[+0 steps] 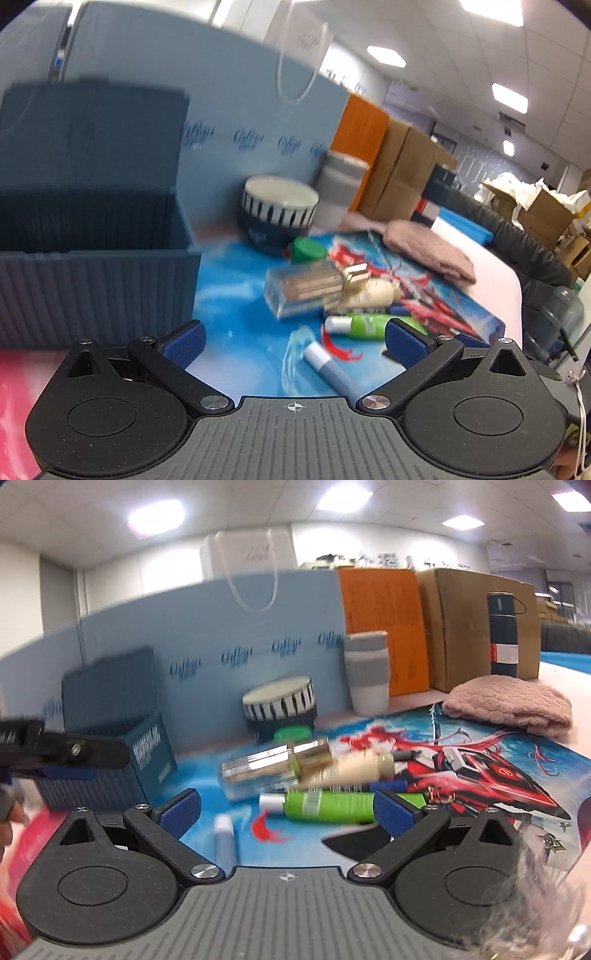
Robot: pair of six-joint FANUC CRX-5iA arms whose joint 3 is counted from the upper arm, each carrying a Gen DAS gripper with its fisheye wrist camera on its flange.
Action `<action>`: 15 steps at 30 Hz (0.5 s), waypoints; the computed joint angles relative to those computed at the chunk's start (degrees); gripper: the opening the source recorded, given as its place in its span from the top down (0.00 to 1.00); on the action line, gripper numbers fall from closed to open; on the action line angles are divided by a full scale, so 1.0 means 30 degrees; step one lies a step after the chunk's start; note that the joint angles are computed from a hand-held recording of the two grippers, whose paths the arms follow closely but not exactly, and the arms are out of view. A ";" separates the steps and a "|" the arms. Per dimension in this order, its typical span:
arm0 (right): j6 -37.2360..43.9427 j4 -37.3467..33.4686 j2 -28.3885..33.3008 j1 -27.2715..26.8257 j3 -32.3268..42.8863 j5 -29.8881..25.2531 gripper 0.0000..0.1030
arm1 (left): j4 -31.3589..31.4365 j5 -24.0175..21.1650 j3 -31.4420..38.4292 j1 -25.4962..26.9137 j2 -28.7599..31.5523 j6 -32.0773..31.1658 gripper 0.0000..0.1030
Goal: Organize rigid objects
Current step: 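Move the right tool back over the white-capped stick on the mat, then close the right gripper on the white-capped stick and lift it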
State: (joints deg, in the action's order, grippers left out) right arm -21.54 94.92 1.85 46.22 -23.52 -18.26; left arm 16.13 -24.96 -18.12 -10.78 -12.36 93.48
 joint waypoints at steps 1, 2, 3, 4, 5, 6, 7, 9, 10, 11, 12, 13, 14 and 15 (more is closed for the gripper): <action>0.0302 -0.0248 0.0008 0.0023 -0.0031 0.0123 0.03 | -0.0293 -0.0200 0.0090 0.0060 -0.0004 0.0358 0.00; 0.0638 -0.0562 0.0006 0.0094 -0.0045 0.0183 0.03 | -0.0710 -0.0421 0.0158 0.0041 -0.0067 0.0819 0.00; 0.1128 -0.0994 0.0030 0.0198 0.0002 0.0232 0.03 | -0.0786 -0.0621 0.0212 0.0098 -0.0084 0.0888 0.00; 0.1909 -0.1671 0.0079 0.0374 0.0111 0.0228 0.04 | -0.0799 -0.0720 0.0195 0.0147 -0.0146 0.0923 0.00; 0.2747 -0.2379 0.0137 0.0590 0.0234 0.0141 0.04 | -0.0753 -0.0720 0.0145 0.0201 -0.0210 0.0953 0.00; 0.3738 -0.3228 0.0226 0.0865 0.0431 -0.0031 0.05 | -0.0616 -0.0672 0.0119 0.0252 -0.0189 0.0937 0.00; 0.4665 -0.3976 0.0303 0.1093 0.0615 -0.0114 0.05 | -0.0247 -0.0587 -0.0007 0.0336 -0.0227 0.0695 0.00; 0.5318 -0.4278 0.0393 0.1209 0.0765 0.0103 0.05 | 0.0714 -0.0275 -0.0402 0.0495 -0.0363 0.0045 0.00; 0.5846 -0.4724 0.0447 0.1279 0.0880 0.0328 0.05 | 0.0930 -0.0206 -0.0493 0.0537 -0.0403 -0.0062 0.00; 0.6806 -0.5690 0.0536 0.1471 0.1085 0.0465 0.05 | 0.0987 -0.0204 -0.0487 0.0552 -0.0402 -0.0121 0.00; 0.8250 -0.7100 0.0694 0.1768 0.1447 0.0502 0.05 | 0.0890 -0.0191 -0.0448 0.0551 -0.0416 -0.0026 0.00; 0.9439 -0.8113 0.0883 0.2063 0.1807 0.0312 0.05 | 0.0765 -0.0148 -0.0451 0.0564 -0.0484 0.0144 0.00; 1.0174 -0.8612 0.1099 0.2277 0.2133 0.0034 0.05 | 0.0754 -0.0103 -0.0497 0.0594 -0.0584 0.0185 0.00; 1.1372 -0.9600 0.1383 0.2563 0.2627 -0.0295 0.06 | 0.0833 -0.0005 -0.0565 0.0623 -0.0681 0.0111 0.00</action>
